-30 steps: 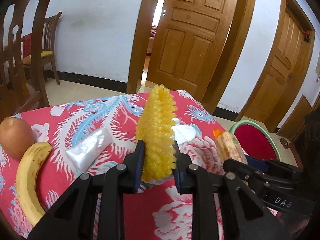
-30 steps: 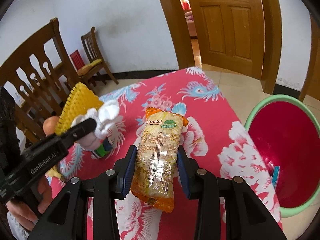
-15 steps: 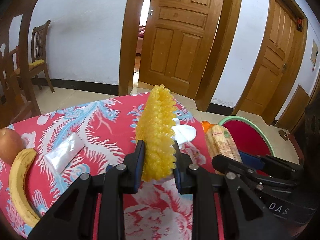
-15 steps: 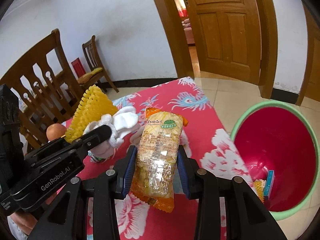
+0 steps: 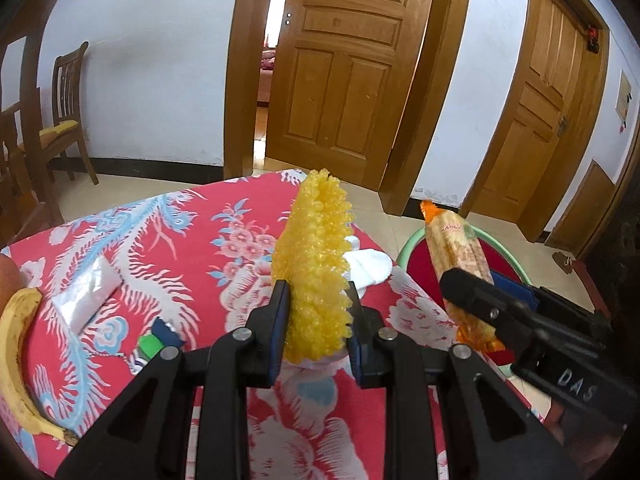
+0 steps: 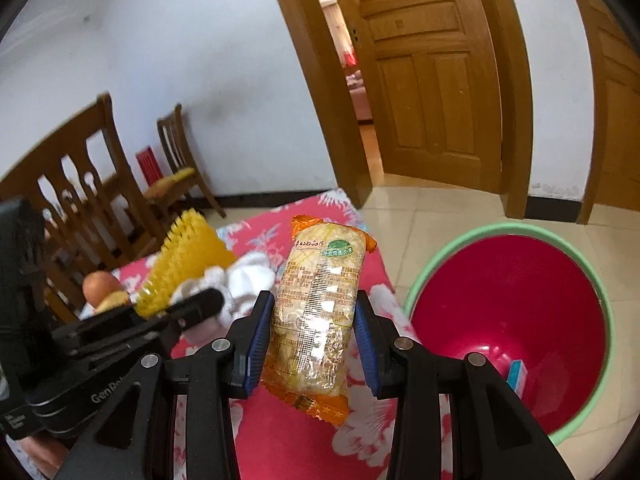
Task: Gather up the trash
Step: 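Carry the snack bag and foam net over the red bucket with both tools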
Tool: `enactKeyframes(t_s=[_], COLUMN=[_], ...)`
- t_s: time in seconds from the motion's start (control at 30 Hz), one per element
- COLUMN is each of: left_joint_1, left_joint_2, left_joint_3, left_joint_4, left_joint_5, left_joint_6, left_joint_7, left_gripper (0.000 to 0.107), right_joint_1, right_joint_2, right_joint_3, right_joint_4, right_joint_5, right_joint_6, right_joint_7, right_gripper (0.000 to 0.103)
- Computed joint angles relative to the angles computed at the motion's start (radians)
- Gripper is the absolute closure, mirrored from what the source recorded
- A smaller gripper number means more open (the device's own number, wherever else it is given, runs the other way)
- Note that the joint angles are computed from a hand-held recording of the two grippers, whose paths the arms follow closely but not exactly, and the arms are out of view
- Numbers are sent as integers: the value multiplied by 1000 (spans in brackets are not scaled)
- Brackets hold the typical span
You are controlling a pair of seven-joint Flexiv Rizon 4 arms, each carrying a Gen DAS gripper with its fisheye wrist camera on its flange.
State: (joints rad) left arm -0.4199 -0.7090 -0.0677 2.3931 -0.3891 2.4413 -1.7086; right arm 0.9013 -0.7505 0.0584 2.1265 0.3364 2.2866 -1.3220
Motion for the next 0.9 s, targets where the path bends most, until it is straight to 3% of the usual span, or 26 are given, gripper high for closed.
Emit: enactKeyframes(t_s=[0.13, 0.17, 0.43, 0.9], left_joint_1=[-62, -66, -67, -149], left_joint_2=[-15, -17, -45, -130], left_joint_3=[12, 9, -21, -27], left_joint_4=[-32, -38, -143, -357], left_joint_5=[-78, -83, -65, -111], left_joint_6=[-10, -11, -70, -212], left_joint_7=[49, 52, 73, 134], left_gripper=[80, 80, 80, 80], right_joint_1=[-65, -80, -172, -291], right_joint_2=[-18, -12, -25, -48], right_joint_3=[29, 30, 50, 52], right_joint_4=[8, 10, 52, 130], right_joint_5=[-44, -50, -117, -147], right_joint_6=[44, 16, 66, 163], right_joint_7=[23, 34, 71, 110], right_gripper=[63, 63, 63, 63])
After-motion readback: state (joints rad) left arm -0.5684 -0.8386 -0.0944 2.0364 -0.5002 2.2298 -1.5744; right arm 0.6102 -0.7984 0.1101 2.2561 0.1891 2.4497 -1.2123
